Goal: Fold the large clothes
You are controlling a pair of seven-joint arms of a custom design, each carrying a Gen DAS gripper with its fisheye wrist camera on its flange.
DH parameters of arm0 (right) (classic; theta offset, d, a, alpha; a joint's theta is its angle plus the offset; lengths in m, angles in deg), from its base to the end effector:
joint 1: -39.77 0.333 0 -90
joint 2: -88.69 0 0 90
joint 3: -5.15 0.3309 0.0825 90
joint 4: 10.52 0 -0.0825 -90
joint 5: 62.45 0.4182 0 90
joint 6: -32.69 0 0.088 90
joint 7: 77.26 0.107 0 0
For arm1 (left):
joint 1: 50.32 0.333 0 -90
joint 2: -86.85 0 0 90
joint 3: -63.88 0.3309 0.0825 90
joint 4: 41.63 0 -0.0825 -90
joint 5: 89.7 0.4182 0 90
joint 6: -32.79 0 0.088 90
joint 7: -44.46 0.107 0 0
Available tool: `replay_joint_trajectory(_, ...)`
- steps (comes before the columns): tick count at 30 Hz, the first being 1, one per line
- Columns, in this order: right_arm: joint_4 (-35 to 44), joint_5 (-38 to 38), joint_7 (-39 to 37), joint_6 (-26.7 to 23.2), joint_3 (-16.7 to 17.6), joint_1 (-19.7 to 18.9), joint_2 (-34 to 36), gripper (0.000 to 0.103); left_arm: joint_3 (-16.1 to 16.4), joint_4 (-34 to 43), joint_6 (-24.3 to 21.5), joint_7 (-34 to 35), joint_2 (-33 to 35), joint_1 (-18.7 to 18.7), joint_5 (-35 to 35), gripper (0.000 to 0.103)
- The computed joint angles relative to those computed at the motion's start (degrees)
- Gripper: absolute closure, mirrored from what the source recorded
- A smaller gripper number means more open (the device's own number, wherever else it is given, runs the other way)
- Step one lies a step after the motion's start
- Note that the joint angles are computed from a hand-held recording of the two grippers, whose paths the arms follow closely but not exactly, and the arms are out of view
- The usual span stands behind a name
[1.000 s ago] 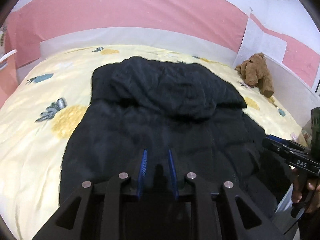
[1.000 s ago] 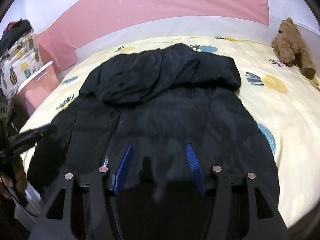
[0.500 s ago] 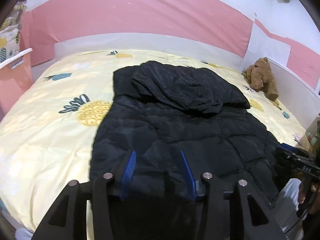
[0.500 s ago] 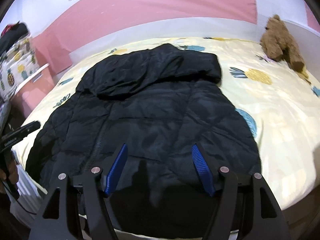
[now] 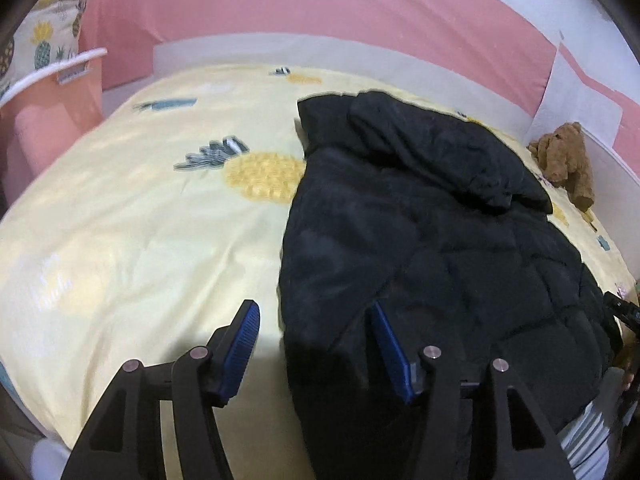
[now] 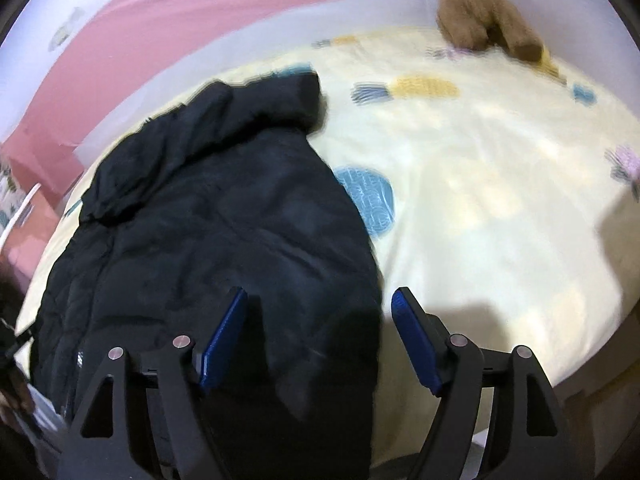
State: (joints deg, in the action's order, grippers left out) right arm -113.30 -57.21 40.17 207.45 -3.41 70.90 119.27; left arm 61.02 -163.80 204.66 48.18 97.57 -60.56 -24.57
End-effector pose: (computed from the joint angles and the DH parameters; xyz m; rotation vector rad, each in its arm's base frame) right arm 0.6772 0.2899 0.3306 -1.6168 1.8295 -0.3476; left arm 0.5820 -0.2017 0.3610 -1.9830 1.6204 -0.8359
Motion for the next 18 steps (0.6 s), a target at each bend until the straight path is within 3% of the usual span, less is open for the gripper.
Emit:
replay_joint_trajectory(2, -0.5, 3.4, -4.0, 0.1, 7.2, -6.3, 0.0, 0.029, 0.1, -0.6, 1.4, -0.3, 0.1, 0.0, 0.1, 0.045)
replay_joint_trajectory(6, -1.7, 9.3, -11.1, 0.9, 16.6, -13.8, -0.5, 0.029, 0.0, -2.4, 7.8, 0.8, 1.1, 0.3, -2.6, 0.044)
replay_joint_trajectory(9, -2.3, 16.8, -21.2, 1.2, 28.9, -23.7, 0.3, 0.03, 3.1, -2.5, 8.7, -2.8, 1.2, -3.4, 0.8, 0.041)
replay_joint_trajectory(10, -2.5, 17.6, -22.9, 1.0, 30.3, -24.6, 0.3, 0.032, 3.2, -2.6, 8.8, -2.9, 1.1, -3.8, 0.6, 0.041)
replay_joint_trajectory(12, -2.5, 18.5, -23.5, 0.7, 29.1, -23.3, 0.1, 0.047, 3.2, -3.1, 8.9, -2.4, 0.9, -4.0, 0.1, 0.041)
replay_joint_trajectory(13, -2.5, 20.2, -24.4, 1.0, 30.1, -24.1, 0.2, 0.053, 2.9, -3.2, 8.5, -1.4, 0.8, -3.9, -0.8, 0.042)
replay_joint_trajectory(14, -2.2, 21.6, -25.0, 1.2, 30.8, -24.5, 0.4, 0.065, 2.0, -3.4, 8.2, 0.6, 0.7, -3.3, -2.8, 0.045)
replay_joint_trajectory(15, -2.1, 23.1, -26.3, 1.7, 32.1, -25.6, 0.5, 0.077, 2.2, -3.6, 8.5, 0.9, 0.6, -3.4, -3.3, 0.059)
replay_joint_trajectory(18, -2.7, 26.5, -31.2, 4.5, 36.0, -28.2, -0.4, 0.086, 2.1, -4.0, 10.2, 4.2, -0.2, -2.6, -6.9, 0.083)
